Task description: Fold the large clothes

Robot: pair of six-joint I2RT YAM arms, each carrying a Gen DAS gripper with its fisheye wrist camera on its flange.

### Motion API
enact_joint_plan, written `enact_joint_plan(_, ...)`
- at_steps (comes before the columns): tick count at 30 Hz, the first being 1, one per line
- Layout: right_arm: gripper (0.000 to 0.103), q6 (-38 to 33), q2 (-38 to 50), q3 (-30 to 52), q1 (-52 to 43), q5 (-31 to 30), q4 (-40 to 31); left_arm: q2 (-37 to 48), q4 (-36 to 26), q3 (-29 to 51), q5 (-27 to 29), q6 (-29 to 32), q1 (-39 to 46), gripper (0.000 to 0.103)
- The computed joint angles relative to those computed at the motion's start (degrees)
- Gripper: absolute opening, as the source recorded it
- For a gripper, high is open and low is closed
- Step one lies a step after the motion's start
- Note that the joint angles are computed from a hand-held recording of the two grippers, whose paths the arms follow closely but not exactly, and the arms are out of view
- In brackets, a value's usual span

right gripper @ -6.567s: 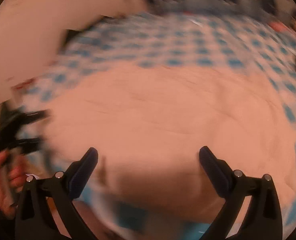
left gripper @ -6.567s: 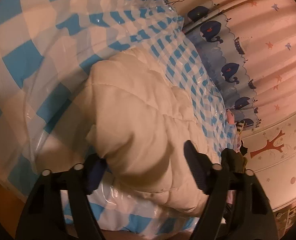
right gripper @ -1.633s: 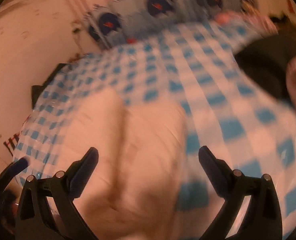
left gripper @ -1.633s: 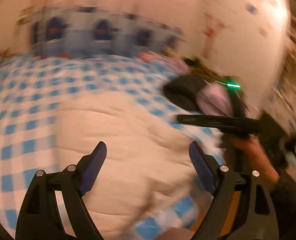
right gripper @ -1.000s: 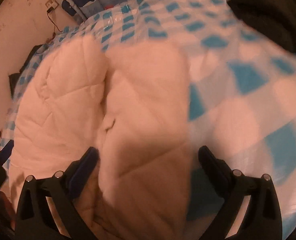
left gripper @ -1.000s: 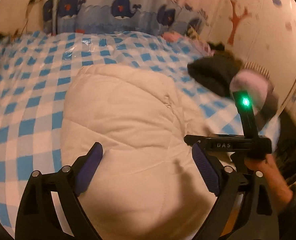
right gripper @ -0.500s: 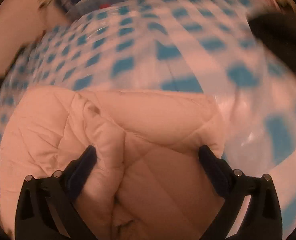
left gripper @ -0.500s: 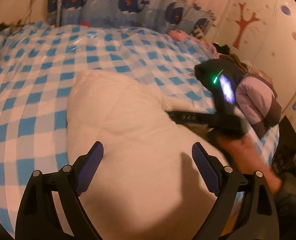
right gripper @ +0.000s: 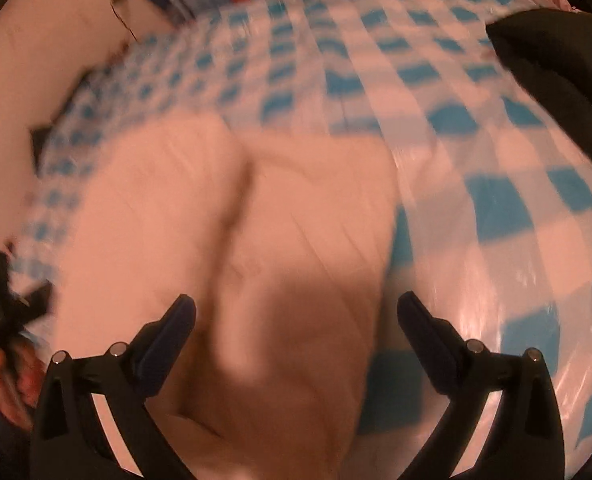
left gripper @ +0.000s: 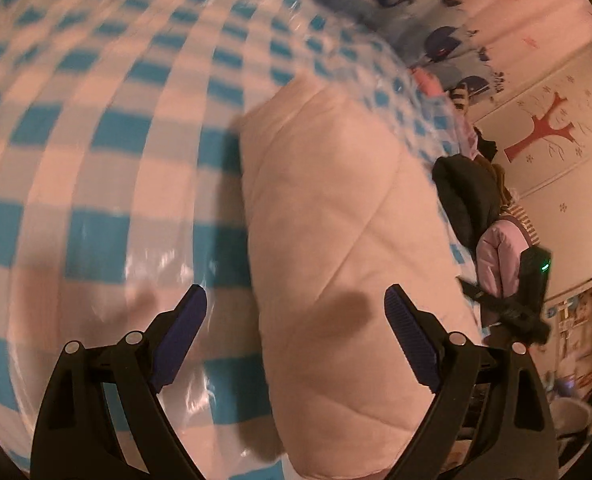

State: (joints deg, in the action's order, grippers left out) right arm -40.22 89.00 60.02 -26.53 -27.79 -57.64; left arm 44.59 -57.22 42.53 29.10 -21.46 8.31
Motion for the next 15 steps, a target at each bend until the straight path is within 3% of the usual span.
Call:
enact_joint_plan(2, 0.097, -0.4, 2.6, -4.0, -0.7, 1.5, 4.3, 0.2, 2.1, -2.8, 2.1, -2.0, -0.8, 0.089)
enact_joint_plan(5, 0.097, -1.2, 5.2, -5.6, -4.4, -2.9, 5.9, 1.0, 7.4, -7.0, 5.9, -6.3, -1.2, 0.095)
enact_joint_plan(8, 0.098, 0.3, 3.4, -8.2, -5.1, -4.6, 8.1, 1.2, 12.2, -9.4, 6.5, -9.1, -4.3, 0.095)
enact_joint_plan(10, 0.098, 2.6, 1.9, -10.8, -5.8, -8.0, 10.1, 1.0, 13.2, -7.7, 2.3, -9.9, -12.4, 0.095)
enact_joint_plan(12, 0.098, 6.8, -1.4, -14.5, -3.8, -10.8, 12.9, 1.7, 12.5, -5.2, -7.2, -12.1, -20.3, 0.095)
enact_joint_plan(15, 0.098, 14.7, -2.8, -17.6, 1.4, -14.5, 17.3, 0.3, 9.4, -4.2, -6.3, -8.8, -13.7, 0.095)
